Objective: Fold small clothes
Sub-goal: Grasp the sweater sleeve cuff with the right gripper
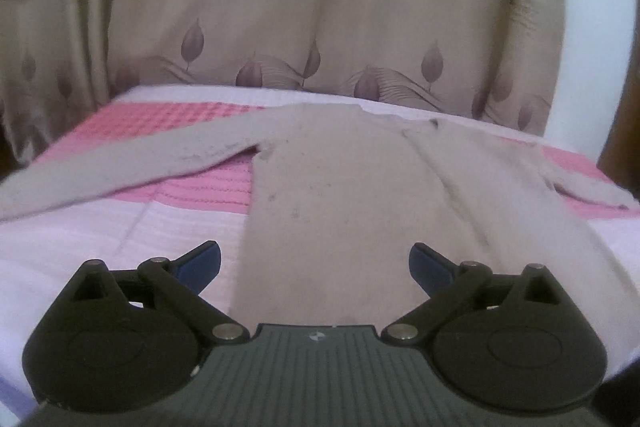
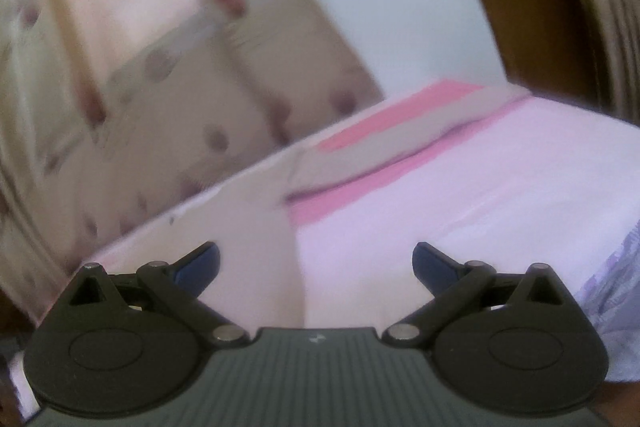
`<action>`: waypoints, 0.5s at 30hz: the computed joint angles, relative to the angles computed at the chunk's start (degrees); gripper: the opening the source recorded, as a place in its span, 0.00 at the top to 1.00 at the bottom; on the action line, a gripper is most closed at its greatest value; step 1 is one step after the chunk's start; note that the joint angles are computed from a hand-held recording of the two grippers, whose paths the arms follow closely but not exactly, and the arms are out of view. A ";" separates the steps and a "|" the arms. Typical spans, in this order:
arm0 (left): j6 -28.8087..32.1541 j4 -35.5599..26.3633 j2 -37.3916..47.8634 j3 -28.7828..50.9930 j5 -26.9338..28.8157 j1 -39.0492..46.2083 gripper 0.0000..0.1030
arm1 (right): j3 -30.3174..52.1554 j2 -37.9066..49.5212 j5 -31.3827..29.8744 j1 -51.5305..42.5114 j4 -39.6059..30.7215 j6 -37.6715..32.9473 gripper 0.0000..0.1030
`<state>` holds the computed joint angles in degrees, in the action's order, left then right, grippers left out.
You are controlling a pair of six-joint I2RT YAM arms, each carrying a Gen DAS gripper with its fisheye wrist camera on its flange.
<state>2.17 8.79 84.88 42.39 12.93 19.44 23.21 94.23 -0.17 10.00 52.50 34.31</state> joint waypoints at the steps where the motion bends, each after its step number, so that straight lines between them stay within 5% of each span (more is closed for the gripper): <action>1: -1.30 -0.29 1.13 1.01 -0.42 -0.54 0.04 | 0.59 1.29 -2.46 -2.34 1.13 0.76 0.00; 8: -8.40 2.55 11.43 9.07 -8.05 -6.04 0.04 | 14.02 14.64 -15.30 -15.91 3.18 4.79 0.02; 11: -8.62 7.70 16.21 11.55 -13.97 -9.17 0.03 | 23.62 21.14 -19.56 -21.24 -0.56 9.89 0.12; 13: -7.47 9.83 18.99 13.11 -16.81 -10.67 0.03 | 32.56 26.47 -21.53 -24.31 -5.79 13.52 0.39; 15: -6.30 11.00 21.57 14.73 -17.84 -11.52 0.03 | 41.93 31.06 -21.35 -26.39 -14.04 15.54 0.44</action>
<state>-4.13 19.79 106.45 57.11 -4.91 7.93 65.14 125.29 -21.52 -16.39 38.46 49.85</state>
